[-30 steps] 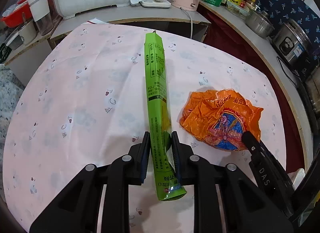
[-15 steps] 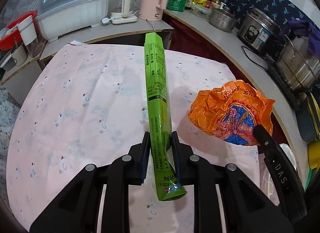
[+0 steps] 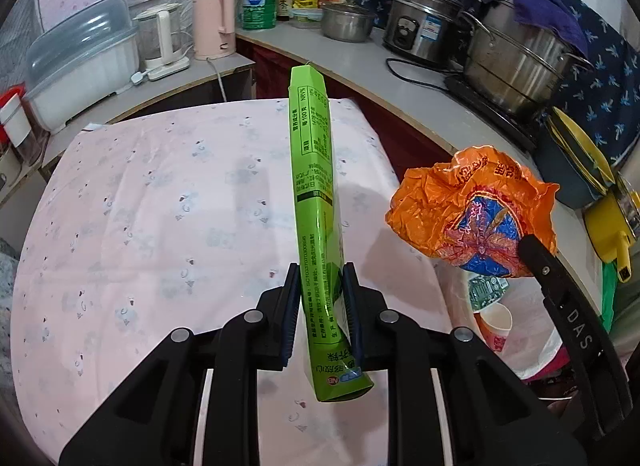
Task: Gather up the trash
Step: 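Carry the green carton and orange bag in both tools over the white bin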
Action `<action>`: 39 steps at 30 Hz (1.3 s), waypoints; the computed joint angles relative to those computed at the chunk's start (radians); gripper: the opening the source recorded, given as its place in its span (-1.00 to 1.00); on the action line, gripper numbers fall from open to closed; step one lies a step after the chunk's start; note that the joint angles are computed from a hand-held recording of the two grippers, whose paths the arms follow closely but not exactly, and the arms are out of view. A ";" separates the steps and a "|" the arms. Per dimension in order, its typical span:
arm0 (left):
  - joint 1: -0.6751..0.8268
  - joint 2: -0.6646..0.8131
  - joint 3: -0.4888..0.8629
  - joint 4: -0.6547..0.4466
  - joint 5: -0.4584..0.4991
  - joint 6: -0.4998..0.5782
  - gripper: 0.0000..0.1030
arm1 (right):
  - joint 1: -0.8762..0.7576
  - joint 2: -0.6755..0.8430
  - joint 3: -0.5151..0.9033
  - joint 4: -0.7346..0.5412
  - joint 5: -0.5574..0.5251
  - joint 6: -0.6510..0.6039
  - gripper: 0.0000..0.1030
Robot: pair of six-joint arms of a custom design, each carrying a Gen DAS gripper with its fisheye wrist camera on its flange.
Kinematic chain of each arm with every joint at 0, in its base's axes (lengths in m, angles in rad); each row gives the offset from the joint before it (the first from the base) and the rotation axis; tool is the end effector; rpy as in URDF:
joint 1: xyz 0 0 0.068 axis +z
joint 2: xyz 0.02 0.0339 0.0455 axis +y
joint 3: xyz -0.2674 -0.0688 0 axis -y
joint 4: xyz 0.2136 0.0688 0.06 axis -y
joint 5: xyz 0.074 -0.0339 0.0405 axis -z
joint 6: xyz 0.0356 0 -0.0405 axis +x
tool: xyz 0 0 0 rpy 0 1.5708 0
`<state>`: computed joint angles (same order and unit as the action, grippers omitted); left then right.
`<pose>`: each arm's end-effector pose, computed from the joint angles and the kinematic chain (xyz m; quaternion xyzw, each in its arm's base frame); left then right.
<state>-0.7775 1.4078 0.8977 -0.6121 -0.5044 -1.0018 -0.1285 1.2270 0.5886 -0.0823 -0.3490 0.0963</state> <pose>0.1816 -0.1546 0.2307 -0.1608 0.9320 -0.0141 0.3246 0.2177 -0.0158 0.2152 0.0295 0.8996 0.1516 0.4086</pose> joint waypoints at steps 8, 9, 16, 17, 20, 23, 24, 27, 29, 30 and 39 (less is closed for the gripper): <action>-0.153 0.170 0.174 -0.040 -0.038 -0.025 -0.60 | -0.311 0.006 0.007 -0.042 -0.151 -0.132 -0.68; -0.166 0.191 0.195 -0.043 -0.039 -0.023 -0.60 | -0.337 0.010 0.008 -0.043 -0.162 -0.144 -0.68; -0.231 0.316 0.324 -0.058 -0.039 0.001 -0.60 | -0.542 0.079 0.032 -0.053 -0.247 -0.245 -0.68; -0.235 0.330 0.339 -0.058 -0.037 0.008 -0.60 | -0.563 0.093 0.036 -0.052 -0.255 -0.255 -0.68; -0.254 0.380 0.390 -0.063 -0.033 0.031 -0.60 | -0.637 0.131 0.043 -0.047 -0.282 -0.292 -0.68; -0.269 0.425 0.437 -0.065 -0.028 0.054 -0.60 | -0.696 0.170 0.057 -0.046 -0.305 -0.316 -0.68; -0.274 0.442 0.455 -0.067 -0.027 0.063 -0.60 | -0.716 0.184 0.062 -0.045 -0.312 -0.323 -0.68; -0.288 0.486 0.504 -0.071 -0.019 0.084 -0.59 | -0.763 0.226 0.081 -0.045 -0.329 -0.343 -0.68; -0.293 0.513 0.533 -0.067 -0.011 0.103 -0.59 | -0.788 0.251 0.094 -0.044 -0.335 -0.353 -0.68; -0.295 0.526 0.547 -0.068 -0.009 0.108 -0.59 | -0.801 0.262 0.097 -0.041 -0.336 -0.359 -0.68; -0.300 0.624 0.648 -0.064 0.020 0.166 -0.59 | -0.866 0.335 0.130 -0.028 -0.343 -0.380 -0.68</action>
<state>-1.0774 2.0317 1.5461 -0.6759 -0.4841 -0.8363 -0.9948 1.5621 0.7183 -0.1100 -0.6920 -0.2833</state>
